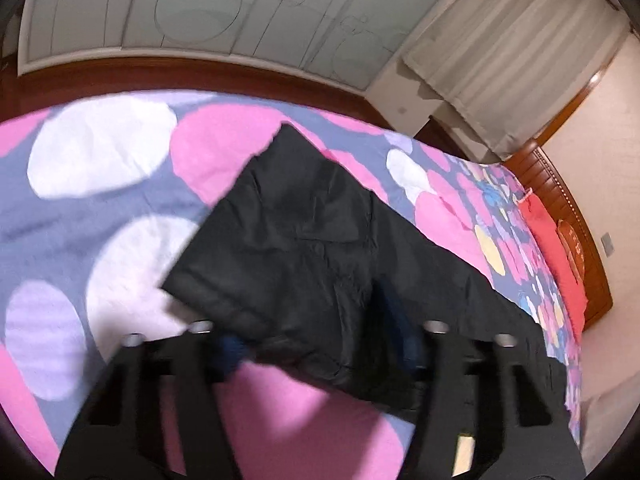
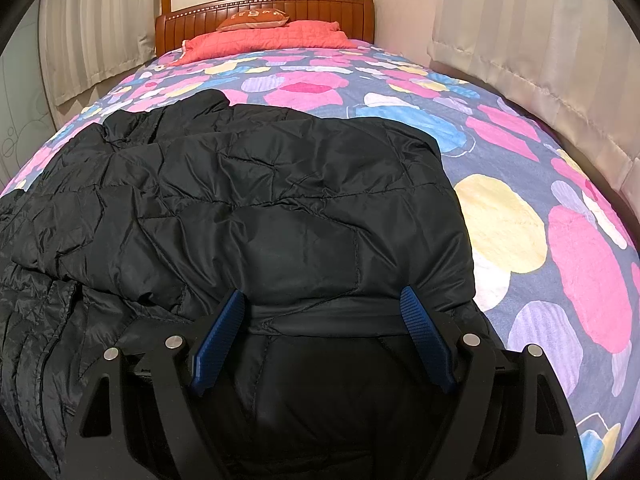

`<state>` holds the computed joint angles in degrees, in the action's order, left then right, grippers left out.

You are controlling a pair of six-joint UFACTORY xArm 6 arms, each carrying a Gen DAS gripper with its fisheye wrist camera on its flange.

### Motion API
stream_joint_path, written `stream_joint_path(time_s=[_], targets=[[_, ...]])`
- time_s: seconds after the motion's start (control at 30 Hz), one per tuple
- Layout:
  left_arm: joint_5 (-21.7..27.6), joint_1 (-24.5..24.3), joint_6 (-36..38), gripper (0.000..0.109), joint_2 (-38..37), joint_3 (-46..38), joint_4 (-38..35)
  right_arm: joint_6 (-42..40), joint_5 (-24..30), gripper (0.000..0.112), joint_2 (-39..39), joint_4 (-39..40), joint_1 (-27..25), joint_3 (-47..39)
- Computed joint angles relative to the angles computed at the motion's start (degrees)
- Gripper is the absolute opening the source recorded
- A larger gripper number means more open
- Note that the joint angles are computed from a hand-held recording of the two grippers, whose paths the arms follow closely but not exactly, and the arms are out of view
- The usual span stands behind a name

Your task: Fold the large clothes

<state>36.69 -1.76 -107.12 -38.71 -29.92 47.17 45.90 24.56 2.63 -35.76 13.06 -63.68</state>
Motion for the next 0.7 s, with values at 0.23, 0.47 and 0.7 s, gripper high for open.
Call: stream_joint_path(time_s=[0.23,0.47,0.7], targets=[[10.1,-6.6,2.1,0.011,2.5,-6.8,5.2,0.1,-0.1,0.079,0.0,-0.1,0.0,0.1],[15.7,-19.4,8.3,0.009,16.6,-26.4,14.9,-0.2,-0.4,0.079,-0.1,0.3,-0.1,0.1],[14.7,-30.3,21.6,0.009,38.6,-49.4,14.4,-0.3,-1.3,0.079,0.0,1.0,-0.3,0.1]])
